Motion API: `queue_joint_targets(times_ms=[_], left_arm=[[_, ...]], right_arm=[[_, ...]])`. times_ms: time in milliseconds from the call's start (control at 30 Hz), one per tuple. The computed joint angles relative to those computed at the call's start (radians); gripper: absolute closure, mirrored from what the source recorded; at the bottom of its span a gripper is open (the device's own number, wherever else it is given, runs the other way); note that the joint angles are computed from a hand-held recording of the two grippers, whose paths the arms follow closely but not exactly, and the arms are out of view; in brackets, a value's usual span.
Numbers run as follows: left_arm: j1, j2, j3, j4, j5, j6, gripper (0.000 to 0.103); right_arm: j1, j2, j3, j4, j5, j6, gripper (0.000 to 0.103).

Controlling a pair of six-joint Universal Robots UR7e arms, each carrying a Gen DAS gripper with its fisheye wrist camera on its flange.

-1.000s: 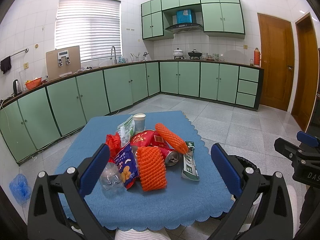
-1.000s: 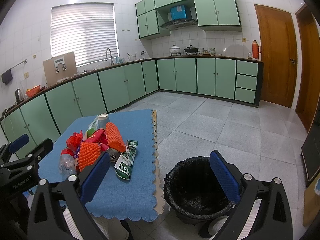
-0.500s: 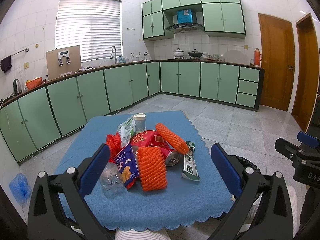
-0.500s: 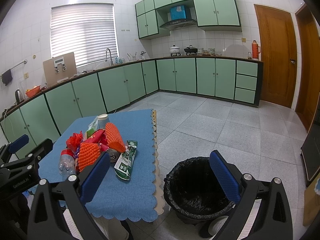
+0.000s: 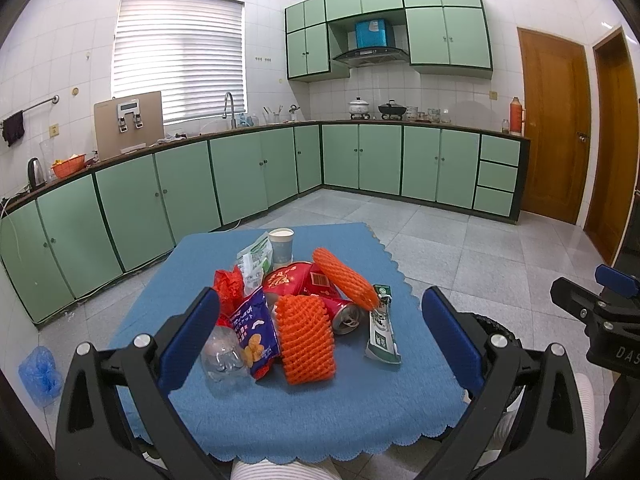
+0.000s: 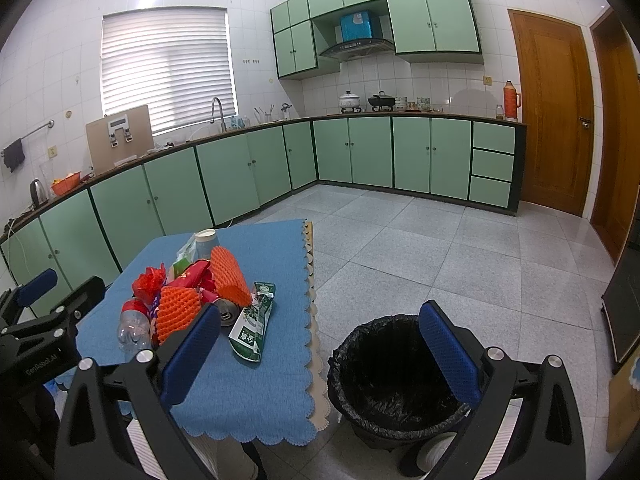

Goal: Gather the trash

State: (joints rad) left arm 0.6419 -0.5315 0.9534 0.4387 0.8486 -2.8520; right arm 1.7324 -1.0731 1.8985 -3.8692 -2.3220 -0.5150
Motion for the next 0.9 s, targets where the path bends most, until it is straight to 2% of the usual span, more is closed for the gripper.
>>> queue_joint_targets(times_ms=[900], left_arm=[[0.012,0.017,-0.031,0.011,-0.006,-0.001,0.005]], right_arm=[[0.004,-0.004,-0.021,0.013,-0.006,-0.006,0.006]])
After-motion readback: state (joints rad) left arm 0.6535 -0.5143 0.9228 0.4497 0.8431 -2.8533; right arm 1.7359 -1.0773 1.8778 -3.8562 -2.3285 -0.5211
